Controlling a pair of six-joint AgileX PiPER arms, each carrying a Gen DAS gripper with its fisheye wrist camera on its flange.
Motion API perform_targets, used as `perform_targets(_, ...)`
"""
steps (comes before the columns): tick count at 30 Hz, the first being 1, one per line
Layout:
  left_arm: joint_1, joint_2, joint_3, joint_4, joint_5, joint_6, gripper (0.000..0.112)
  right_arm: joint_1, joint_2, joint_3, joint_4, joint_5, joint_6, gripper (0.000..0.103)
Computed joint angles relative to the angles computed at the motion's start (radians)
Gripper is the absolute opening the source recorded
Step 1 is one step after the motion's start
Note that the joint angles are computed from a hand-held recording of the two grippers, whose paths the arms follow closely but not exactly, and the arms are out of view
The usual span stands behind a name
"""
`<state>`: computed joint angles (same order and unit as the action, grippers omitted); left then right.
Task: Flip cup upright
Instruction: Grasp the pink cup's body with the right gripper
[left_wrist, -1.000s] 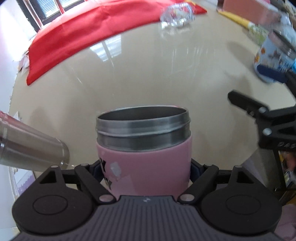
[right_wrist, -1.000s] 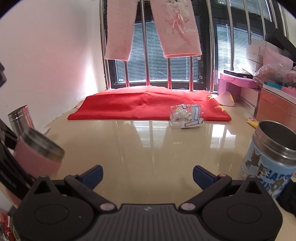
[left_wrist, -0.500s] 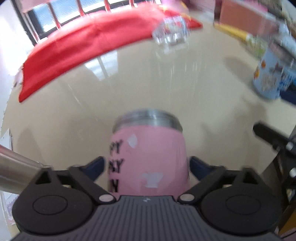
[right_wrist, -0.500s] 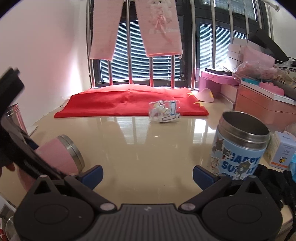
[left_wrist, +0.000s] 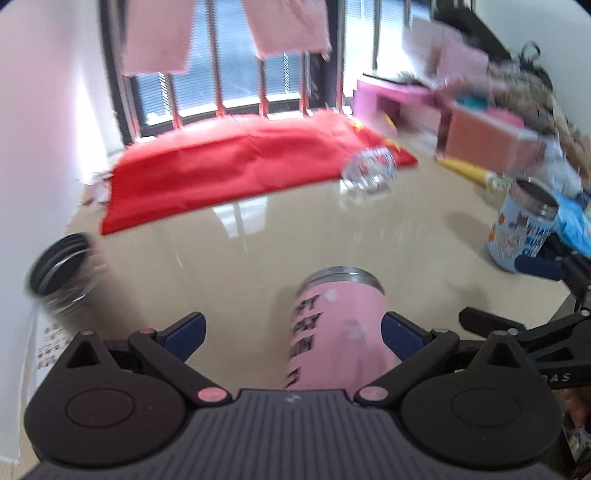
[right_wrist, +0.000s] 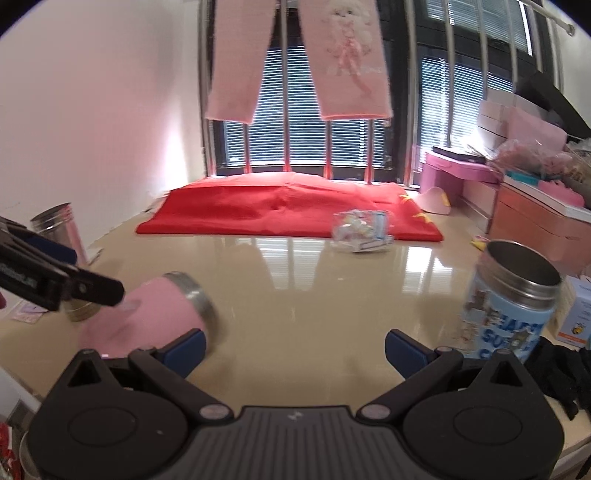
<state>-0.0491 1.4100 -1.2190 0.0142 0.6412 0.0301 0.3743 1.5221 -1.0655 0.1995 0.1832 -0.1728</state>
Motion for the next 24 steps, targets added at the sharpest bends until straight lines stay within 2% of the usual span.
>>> perform_targets(5,0.122,-0.136,0.139,-0.125,-0.033,0.127,0.103,0.093,0.008,-0.046,-0.216,0.056,0.232,0.103)
perform_targets(9,0.254,-0.214,0.249,-0.289,-0.081,0.316,0.103,0.171,0.025,-0.105,-0.335,0.114,0.377,0.103)
perform_targets(12,0.346,-0.27,0.341,-0.427,-0.15,0.441,0.103,0.221,0.044,-0.146,-0.404,0.147,0.476,0.103)
perform_targets(14,0.404,-0.297,0.39,-0.571,-0.177,0.579,0.103,0.252,0.064,-0.179,-0.455,0.176,0.556,0.103)
perform_targets(17,0.469,-0.315,0.429,-0.73,-0.187,0.76,0.103,0.282,0.1,-0.235,-0.474,0.224,0.617,0.103)
perform_targets(19,0.494,-0.313,0.438,-0.774,-0.179,0.816,0.103,0.294,0.132,-0.287,-0.466,0.27,0.628,0.103)
perform_targets(24,0.575,-0.293,0.45,-0.919,-0.12,1.009,0.103,0.293,0.212,-0.417,-0.397,0.374,0.621,0.103)
